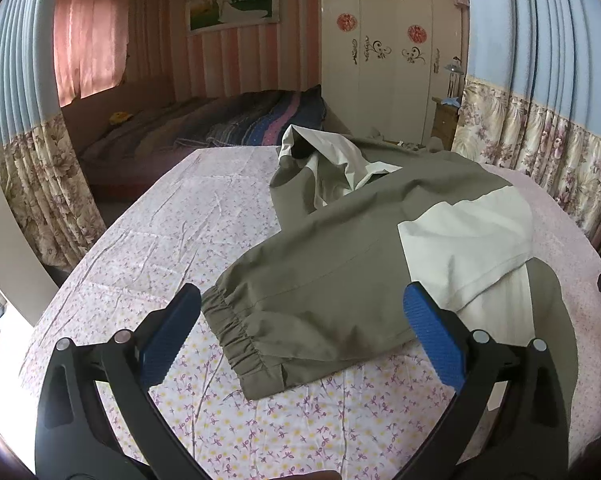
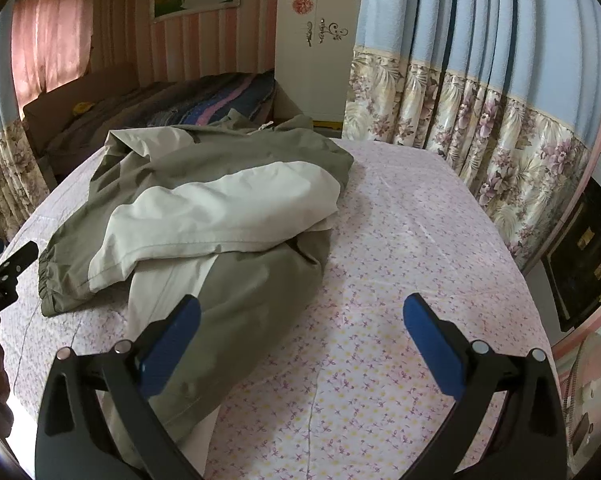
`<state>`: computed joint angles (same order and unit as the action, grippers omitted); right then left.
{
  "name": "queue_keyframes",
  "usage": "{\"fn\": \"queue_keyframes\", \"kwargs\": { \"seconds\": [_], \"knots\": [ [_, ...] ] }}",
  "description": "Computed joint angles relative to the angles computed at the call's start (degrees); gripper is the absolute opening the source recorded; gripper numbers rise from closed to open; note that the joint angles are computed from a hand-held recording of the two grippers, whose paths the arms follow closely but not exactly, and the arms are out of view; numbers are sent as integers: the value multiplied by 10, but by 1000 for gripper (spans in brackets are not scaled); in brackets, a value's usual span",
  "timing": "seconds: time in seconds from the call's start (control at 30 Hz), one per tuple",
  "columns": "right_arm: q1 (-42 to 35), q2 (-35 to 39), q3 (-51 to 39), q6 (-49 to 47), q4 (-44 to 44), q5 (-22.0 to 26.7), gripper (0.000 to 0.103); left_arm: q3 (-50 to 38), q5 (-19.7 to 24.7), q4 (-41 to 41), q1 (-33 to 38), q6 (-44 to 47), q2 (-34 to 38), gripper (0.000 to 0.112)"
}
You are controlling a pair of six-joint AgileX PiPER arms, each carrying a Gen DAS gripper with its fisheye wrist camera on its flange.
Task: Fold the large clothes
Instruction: 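Move both grippers toward the olive-green and cream jacket on the bed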
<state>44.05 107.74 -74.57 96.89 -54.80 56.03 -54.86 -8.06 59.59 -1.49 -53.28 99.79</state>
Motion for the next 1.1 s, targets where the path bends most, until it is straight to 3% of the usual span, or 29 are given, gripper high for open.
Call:
{"fn": "queue_keyframes", "kwargs": {
  "seconds": [1.1],
  "knots": [
    [-5,-14,17,1,-5,-4,101,1,2,-16,-4,15,0,100]
  ]
}}
